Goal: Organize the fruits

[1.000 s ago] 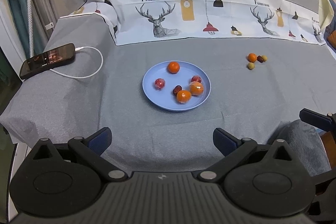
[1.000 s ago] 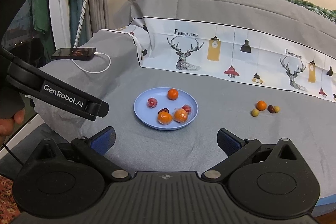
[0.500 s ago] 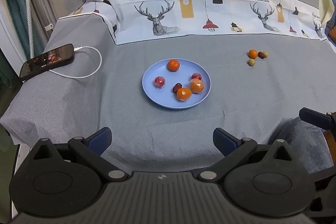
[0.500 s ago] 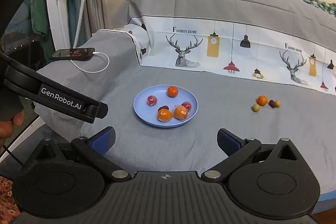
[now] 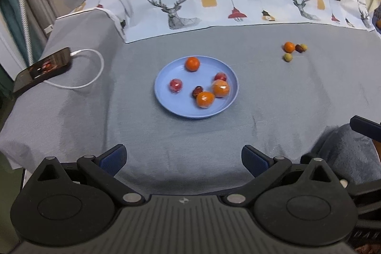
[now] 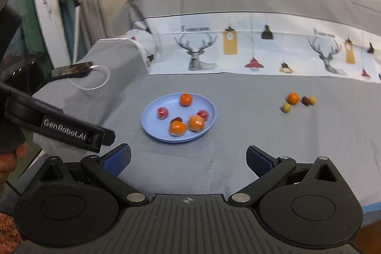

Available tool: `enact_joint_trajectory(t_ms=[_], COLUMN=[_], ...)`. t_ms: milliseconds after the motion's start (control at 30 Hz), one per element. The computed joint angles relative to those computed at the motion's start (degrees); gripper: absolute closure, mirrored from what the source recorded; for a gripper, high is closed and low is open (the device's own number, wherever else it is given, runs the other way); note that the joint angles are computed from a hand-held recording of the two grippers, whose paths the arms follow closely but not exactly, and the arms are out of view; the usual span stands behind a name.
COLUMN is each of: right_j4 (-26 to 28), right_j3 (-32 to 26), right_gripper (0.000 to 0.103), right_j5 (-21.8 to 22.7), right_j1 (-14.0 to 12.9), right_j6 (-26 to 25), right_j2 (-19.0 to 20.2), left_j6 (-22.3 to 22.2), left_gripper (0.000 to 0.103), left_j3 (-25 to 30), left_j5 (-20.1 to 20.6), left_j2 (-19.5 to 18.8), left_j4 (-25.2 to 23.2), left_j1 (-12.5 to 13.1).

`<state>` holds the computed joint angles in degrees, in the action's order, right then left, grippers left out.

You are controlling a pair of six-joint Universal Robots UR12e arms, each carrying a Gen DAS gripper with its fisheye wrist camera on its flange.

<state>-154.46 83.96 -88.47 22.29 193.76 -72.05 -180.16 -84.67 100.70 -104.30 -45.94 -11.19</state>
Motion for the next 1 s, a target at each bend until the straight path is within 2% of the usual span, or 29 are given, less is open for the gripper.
enact_joint_trajectory(t_ms=[200,367,500,733,833,1000], right_j4=[-0.66,-0.11,0.82,1.07,1.84,3.28], right_j3=[0.71,1.04,0.35,-3.83,-6.84,-12.90], right_gripper=[0.001,0.001,0.001,0.001,0.001,0.004], right_j5=[-3.67,-9.08,-11.82,-16.04,-16.55,-16.03], right_j1=[-1.61,-3.50,-5.69,-9.52,-11.06,-13.44], right_j6=[5.17,5.20,5.39,3.43,2.73,-1.11], right_j2=[-0.15,0.22,1.36,6.33,9.57,16.24], left_j6=[-0.05,1.30,1.58,3.90,6.03,7.37], left_gripper=[0.001,0.000,0.000,0.000,0.000,0.000], left_j3=[4.21,9.40,15.94,33.29,42.88,63.46], left_j5=[-2.32,-2.52,-3.30,-5.77,-6.76,-8.55], left_j2=[-3.41,-7.99,-13.06,-24.85,-31.47,-44.43], left_j4=[-0.70,0.01,-1.18,-6.81,-9.77,-21.20], left_j1=[-1.22,-2.96,-4.00,-5.46,-6.09,-6.73])
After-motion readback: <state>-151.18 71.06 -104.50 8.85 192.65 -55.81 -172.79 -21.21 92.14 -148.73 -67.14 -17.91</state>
